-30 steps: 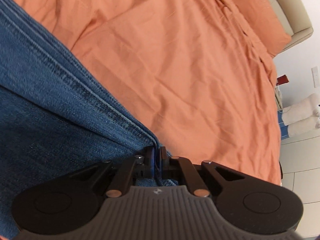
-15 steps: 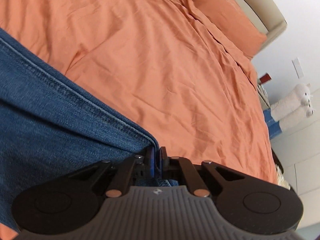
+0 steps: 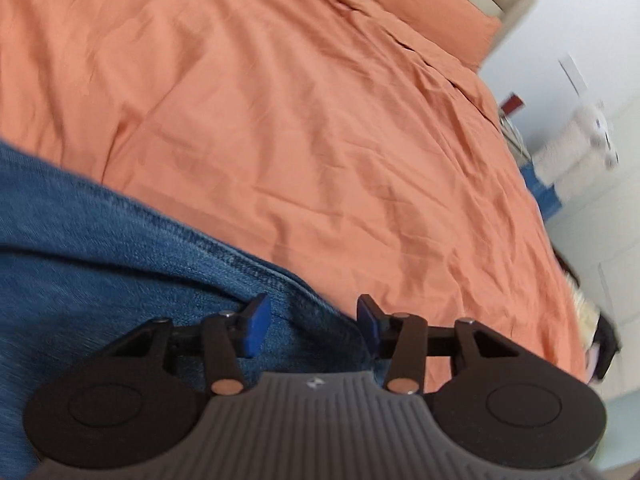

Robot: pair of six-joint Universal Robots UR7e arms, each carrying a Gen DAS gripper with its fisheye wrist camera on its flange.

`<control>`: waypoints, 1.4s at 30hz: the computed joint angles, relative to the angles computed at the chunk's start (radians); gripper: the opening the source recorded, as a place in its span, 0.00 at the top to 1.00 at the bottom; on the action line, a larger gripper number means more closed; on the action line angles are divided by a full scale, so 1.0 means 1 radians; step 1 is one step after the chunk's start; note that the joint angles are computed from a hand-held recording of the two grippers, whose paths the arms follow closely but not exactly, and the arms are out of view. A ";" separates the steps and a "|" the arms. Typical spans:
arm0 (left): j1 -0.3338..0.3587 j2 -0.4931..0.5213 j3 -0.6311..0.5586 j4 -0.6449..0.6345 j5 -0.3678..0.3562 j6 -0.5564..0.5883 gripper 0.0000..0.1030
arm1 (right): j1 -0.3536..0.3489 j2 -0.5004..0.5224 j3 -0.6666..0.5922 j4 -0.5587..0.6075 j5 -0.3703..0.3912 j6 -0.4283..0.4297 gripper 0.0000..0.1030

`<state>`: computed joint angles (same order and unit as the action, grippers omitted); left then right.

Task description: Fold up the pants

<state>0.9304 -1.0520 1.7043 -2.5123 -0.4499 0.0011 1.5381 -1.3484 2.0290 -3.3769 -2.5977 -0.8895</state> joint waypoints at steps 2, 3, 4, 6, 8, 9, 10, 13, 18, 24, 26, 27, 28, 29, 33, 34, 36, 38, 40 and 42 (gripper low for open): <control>-0.010 -0.025 0.015 0.012 -0.020 -0.010 0.65 | 0.013 -0.051 0.022 0.051 0.005 0.096 0.56; -0.016 -0.041 0.029 -0.006 -0.042 0.004 0.48 | 0.017 -0.090 0.037 0.093 0.018 0.161 0.56; -0.023 -0.058 0.047 -0.043 -0.066 0.023 0.20 | 0.021 -0.130 0.057 0.135 0.031 0.226 0.55; -0.040 -0.084 0.075 -0.090 -0.079 0.030 0.13 | 0.025 -0.222 0.100 0.225 0.053 0.379 0.54; -0.053 -0.114 0.083 -0.035 -0.097 -0.020 0.15 | 0.015 -0.324 0.139 0.315 0.098 0.528 0.54; -0.059 -0.130 0.089 -0.004 -0.103 -0.054 0.16 | 0.004 -0.377 0.163 0.345 0.127 0.601 0.54; -0.064 -0.146 0.099 0.018 -0.113 -0.075 0.17 | -0.009 -0.430 0.185 0.386 0.162 0.673 0.55; -0.076 -0.196 0.143 0.085 -0.133 -0.135 0.21 | -0.075 -0.572 0.258 0.443 0.305 0.853 0.57; -0.070 -0.266 0.202 0.258 -0.134 -0.315 0.41 | -0.242 -0.668 0.352 0.403 0.540 1.023 0.64; -0.072 -0.361 0.245 0.256 -0.084 -0.423 0.29 | -0.327 -0.637 0.395 0.336 0.648 1.121 0.65; -0.064 -0.391 0.245 0.241 -0.083 -0.440 0.26 | -0.323 -0.615 0.391 0.318 0.642 1.109 0.65; -0.054 -0.397 0.243 0.222 -0.087 -0.437 0.24 | -0.322 -0.613 0.389 0.316 0.639 1.101 0.65; -0.040 -0.400 0.239 0.197 -0.094 -0.430 0.22 | -0.321 -0.604 0.385 0.311 0.634 1.095 0.65; -0.026 -0.397 0.236 0.162 -0.102 -0.415 0.21 | -0.320 -0.599 0.383 0.309 0.630 1.091 0.65; 0.046 -0.342 0.192 0.040 -0.156 -0.314 0.19 | -0.292 -0.556 0.370 0.290 0.567 1.085 0.65; 0.064 -0.319 0.171 0.015 -0.172 -0.278 0.19 | -0.279 -0.543 0.366 0.286 0.543 1.079 0.65; 0.100 -0.275 0.132 -0.058 -0.217 -0.197 0.19 | -0.248 -0.518 0.354 0.286 0.489 1.063 0.65; 0.141 -0.239 0.085 -0.083 -0.292 -0.156 0.17 | -0.222 -0.495 0.339 0.293 0.439 1.060 0.65; 0.178 -0.204 0.034 -0.058 -0.360 -0.129 0.17 | -0.199 -0.472 0.325 0.298 0.391 1.073 0.65; 0.193 -0.173 0.020 -0.085 -0.364 -0.078 0.19 | -0.178 -0.447 0.313 0.299 0.344 1.075 0.65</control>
